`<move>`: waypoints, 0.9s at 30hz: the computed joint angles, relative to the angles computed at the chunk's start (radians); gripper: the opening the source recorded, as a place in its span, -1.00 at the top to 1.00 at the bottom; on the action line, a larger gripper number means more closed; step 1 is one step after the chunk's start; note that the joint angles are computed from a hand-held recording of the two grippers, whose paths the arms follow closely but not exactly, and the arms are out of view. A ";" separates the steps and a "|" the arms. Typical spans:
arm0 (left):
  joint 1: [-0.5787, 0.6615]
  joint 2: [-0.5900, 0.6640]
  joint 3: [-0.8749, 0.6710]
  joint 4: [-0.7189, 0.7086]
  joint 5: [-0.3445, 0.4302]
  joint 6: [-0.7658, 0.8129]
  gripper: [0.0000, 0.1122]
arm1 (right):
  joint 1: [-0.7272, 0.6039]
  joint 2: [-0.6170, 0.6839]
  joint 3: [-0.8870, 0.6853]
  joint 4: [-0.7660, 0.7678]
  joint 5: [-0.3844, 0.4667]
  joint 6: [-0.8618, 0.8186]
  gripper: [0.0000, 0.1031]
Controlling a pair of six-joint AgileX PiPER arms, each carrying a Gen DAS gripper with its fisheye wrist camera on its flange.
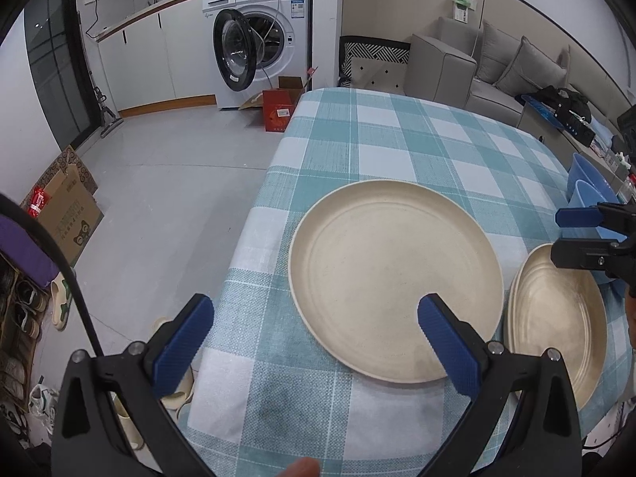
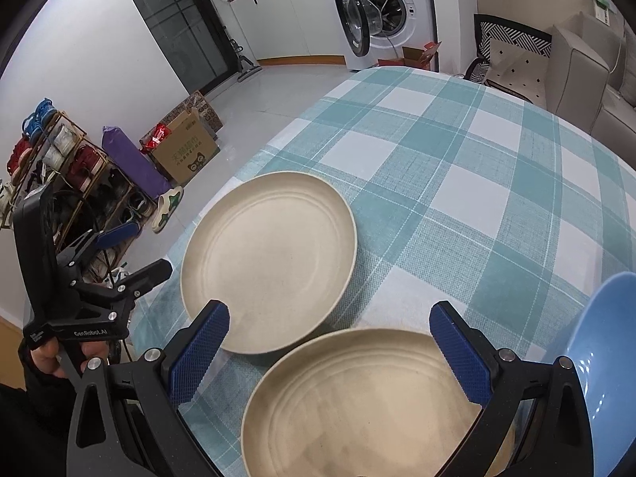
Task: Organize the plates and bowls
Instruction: 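Move the right tool toward the rim of the other cream plate, then lower the right gripper onto the cream plate rim and close it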
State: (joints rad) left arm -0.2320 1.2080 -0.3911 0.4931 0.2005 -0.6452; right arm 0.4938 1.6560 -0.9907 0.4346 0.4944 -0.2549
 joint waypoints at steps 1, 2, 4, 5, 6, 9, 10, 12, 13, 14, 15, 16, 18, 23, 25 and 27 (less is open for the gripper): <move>0.002 0.010 -0.003 0.019 0.000 -0.017 -0.84 | 0.000 0.009 -0.009 0.000 0.003 -0.002 -0.99; 0.006 0.017 -0.004 0.047 -0.001 -0.047 -0.84 | -0.001 0.022 -0.022 -0.001 0.008 -0.003 -0.99; 0.024 0.030 -0.005 0.032 -0.010 -0.027 -0.84 | -0.006 0.042 -0.040 -0.002 0.022 0.002 -0.99; 0.040 0.039 -0.007 -0.022 -0.016 0.032 -0.84 | -0.011 0.060 -0.058 -0.006 0.040 0.012 -0.99; 0.052 0.049 -0.011 -0.071 -0.016 0.082 -0.84 | -0.018 0.071 -0.066 0.007 0.045 0.003 -0.99; 0.095 0.076 -0.014 -0.233 -0.042 0.252 -0.83 | -0.053 0.112 -0.094 0.082 0.087 -0.043 -0.99; 0.103 0.086 -0.017 -0.273 -0.047 0.293 -0.83 | -0.068 0.125 -0.100 0.128 0.104 -0.078 -0.99; 0.115 0.100 -0.018 -0.321 -0.058 0.342 -0.83 | -0.078 0.142 -0.109 0.154 0.113 -0.090 -0.99; 0.120 0.105 -0.018 -0.330 -0.062 0.351 -0.83 | -0.078 0.152 -0.118 0.151 0.115 -0.087 -0.99; 0.124 0.112 -0.020 -0.352 -0.065 0.374 -0.83 | -0.080 0.160 -0.123 0.161 0.118 -0.100 -0.99; 0.127 0.119 -0.024 -0.349 -0.065 0.371 -0.83 | -0.078 0.163 -0.127 0.161 0.118 -0.099 -0.99; 0.129 0.125 -0.025 -0.351 -0.067 0.372 -0.83 | -0.076 0.169 -0.131 0.163 0.116 -0.098 -0.99; 0.138 0.135 -0.028 -0.428 -0.072 0.454 -0.83 | -0.071 0.182 -0.143 0.164 0.117 -0.098 -0.99; 0.130 0.161 -0.032 -0.380 -0.086 0.405 -0.83 | -0.062 0.209 -0.163 0.211 0.122 -0.135 -0.99; 0.127 0.174 -0.034 -0.425 -0.088 0.448 -0.83 | -0.052 0.217 -0.170 0.201 0.120 -0.127 -0.98; 0.124 0.186 -0.037 -0.484 -0.091 0.506 -0.83 | -0.050 0.233 -0.181 0.212 0.127 -0.134 -0.96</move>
